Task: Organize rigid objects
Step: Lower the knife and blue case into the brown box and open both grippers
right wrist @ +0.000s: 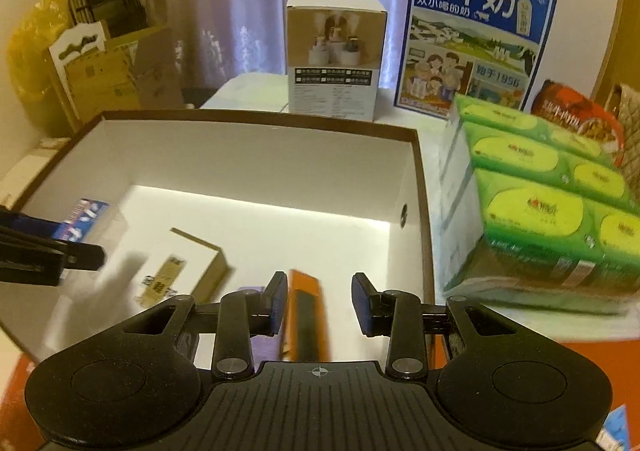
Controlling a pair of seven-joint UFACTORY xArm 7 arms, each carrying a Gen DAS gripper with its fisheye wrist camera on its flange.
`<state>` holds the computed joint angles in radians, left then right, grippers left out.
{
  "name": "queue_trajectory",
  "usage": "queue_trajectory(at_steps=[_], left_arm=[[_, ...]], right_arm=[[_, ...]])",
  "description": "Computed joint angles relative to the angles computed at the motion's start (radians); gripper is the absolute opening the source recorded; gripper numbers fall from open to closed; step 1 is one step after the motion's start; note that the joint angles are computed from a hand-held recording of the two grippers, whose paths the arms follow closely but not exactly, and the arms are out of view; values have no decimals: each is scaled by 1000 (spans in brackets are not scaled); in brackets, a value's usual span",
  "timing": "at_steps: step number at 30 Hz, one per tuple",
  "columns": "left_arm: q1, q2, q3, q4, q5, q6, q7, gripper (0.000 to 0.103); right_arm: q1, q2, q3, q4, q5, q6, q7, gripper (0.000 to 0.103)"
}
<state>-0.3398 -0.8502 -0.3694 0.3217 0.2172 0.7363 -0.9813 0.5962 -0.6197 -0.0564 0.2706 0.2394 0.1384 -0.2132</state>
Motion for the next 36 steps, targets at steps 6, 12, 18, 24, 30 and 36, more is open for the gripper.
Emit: queue_trajectory(at_steps=[6, 12, 18, 24, 30, 36], left_arm=[[10, 5, -16, 9, 15, 15, -11, 54], [-1, -15, -32, 14, 33, 38, -29, 66], [-25, -40, -37, 20, 18, 71, -43, 66], [-47, -69, -51, 36, 5, 106, -63, 66], [-68, -86, -78, 66, -3, 130, -85, 66], [-89, -85, -114, 106, -9, 147, -113, 66]], right_arm=[[31, -54, -45, 0, 47, 77, -25, 33], [34, -114, -65, -7, 96, 138, -58, 36], [16, -182, -53, -21, 128, 180, -76, 49], [0, -247, -50, -36, 147, 226, -81, 54], [-24, -330, -41, -59, 150, 270, -76, 57], [-56, -444, -50, -85, 150, 341, -75, 57]])
